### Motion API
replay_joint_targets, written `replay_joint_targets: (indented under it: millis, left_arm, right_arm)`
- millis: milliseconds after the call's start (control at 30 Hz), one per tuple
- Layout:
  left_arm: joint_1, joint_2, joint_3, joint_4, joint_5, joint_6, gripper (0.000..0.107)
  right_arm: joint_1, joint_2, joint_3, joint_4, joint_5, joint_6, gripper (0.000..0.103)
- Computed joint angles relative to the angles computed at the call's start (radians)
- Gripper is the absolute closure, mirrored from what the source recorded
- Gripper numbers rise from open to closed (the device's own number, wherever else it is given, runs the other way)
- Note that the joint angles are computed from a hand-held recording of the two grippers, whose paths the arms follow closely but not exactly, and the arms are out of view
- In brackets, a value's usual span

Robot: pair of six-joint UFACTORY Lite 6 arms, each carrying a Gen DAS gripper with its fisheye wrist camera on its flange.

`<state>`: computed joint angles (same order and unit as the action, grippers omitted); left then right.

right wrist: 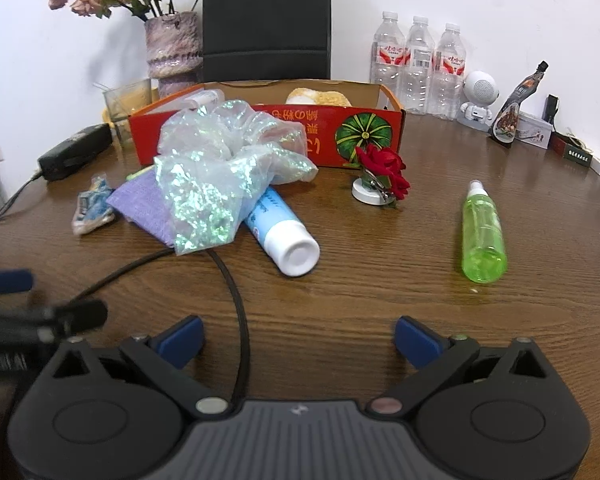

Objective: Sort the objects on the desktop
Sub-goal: 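Grasp plastic bag with left gripper while right grasps green spray bottle, drop in box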

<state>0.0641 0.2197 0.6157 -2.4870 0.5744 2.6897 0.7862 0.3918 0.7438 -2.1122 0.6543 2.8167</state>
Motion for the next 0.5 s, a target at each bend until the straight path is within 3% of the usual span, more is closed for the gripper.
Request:
replay_joint_targets:
  millis: [100, 200, 267, 300, 400, 467, 500]
  left_arm:
    - [0.039, 0.05, 0.144, 0.248, 0.003, -0.253, 0.004]
    - [-0.007, 0.185, 0.392, 0.45, -0.047, -0.484, 0.004]
    - [-0.076, 0.259, 0.527, 0.462, -0.138, -0.554, 0.004]
    - [-0.109, 0.278, 0.567, 0.425, -0.171, -0.527, 0.004]
    - [-0.194, 0.327, 0.648, 0.31, -0.217, -0.359, 0.005]
    - [-0.243, 0.382, 0.729, 0.383, -0.298, -0.412, 0.032]
    - [-0.261, 0.409, 0.764, 0.437, -0.339, -0.469, 0.063]
  right_arm:
    - [-0.048, -0.147, -0.109, -0.088, 0.066, 0.065, 0.005]
    - [-0.16, -0.154, -0.065, -0.063, 0.067, -0.011, 0.005]
    - [-0.25, -0.071, 0.047, -0.016, 0.006, -0.099, 0.008]
    - [-0.289, -0.032, 0.101, 0.007, -0.038, -0.142, 0.014]
    - [-0.385, 0.057, 0.207, -0.048, -0.15, -0.133, 0.019]
    - [-0.419, 0.099, 0.249, -0.07, -0.183, -0.113, 0.024]
    - [-0.428, 0.115, 0.265, -0.071, -0.191, -0.118, 0.029]
